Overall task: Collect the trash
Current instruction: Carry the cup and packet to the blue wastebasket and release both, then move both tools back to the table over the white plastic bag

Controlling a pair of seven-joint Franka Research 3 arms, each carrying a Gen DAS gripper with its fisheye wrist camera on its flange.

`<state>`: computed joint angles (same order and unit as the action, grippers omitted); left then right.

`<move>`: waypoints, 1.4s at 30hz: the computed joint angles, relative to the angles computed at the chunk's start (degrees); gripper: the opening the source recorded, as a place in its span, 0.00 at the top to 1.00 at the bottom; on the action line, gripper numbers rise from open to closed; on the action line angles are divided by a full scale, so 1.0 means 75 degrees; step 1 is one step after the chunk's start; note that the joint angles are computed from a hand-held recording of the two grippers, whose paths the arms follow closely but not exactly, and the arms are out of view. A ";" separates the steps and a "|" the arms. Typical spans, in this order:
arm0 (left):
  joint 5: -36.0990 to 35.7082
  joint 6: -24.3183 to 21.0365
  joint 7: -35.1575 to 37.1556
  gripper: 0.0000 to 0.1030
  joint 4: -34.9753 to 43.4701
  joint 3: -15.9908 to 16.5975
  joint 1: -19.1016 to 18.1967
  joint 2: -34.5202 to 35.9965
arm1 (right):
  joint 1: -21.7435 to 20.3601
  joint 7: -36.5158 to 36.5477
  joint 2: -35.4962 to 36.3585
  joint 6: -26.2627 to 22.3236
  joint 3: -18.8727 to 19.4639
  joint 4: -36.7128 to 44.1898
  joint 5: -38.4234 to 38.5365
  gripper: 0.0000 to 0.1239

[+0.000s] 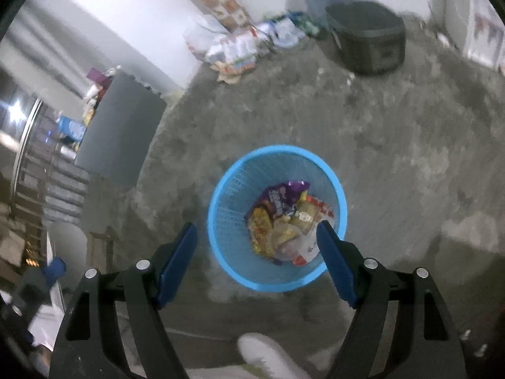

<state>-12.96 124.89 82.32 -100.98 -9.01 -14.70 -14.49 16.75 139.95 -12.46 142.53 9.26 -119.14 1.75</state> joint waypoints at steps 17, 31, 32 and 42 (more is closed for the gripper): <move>0.1227 -0.0790 -0.0359 0.20 -0.0885 0.0670 0.0520 -0.3347 | 0.0800 -0.0546 -0.0565 0.0433 0.0784 0.0925 -0.0332 0.40; 0.3231 -0.2397 -0.0514 0.20 -0.1076 0.1922 0.2217 -0.5775 | 0.1706 -0.2257 0.0328 0.0420 0.0874 0.2097 0.0392 0.40; 0.3377 -0.2473 -0.0546 0.20 -0.1064 0.2041 0.2371 -0.5898 | 0.1813 -0.2459 0.0546 0.0360 0.0864 0.2347 0.0527 0.40; 0.3771 -0.2698 -0.0479 0.20 -0.1324 0.2932 0.2758 -0.6575 | 0.2841 -0.3483 0.2444 -0.0477 0.0892 0.4953 0.0698 0.40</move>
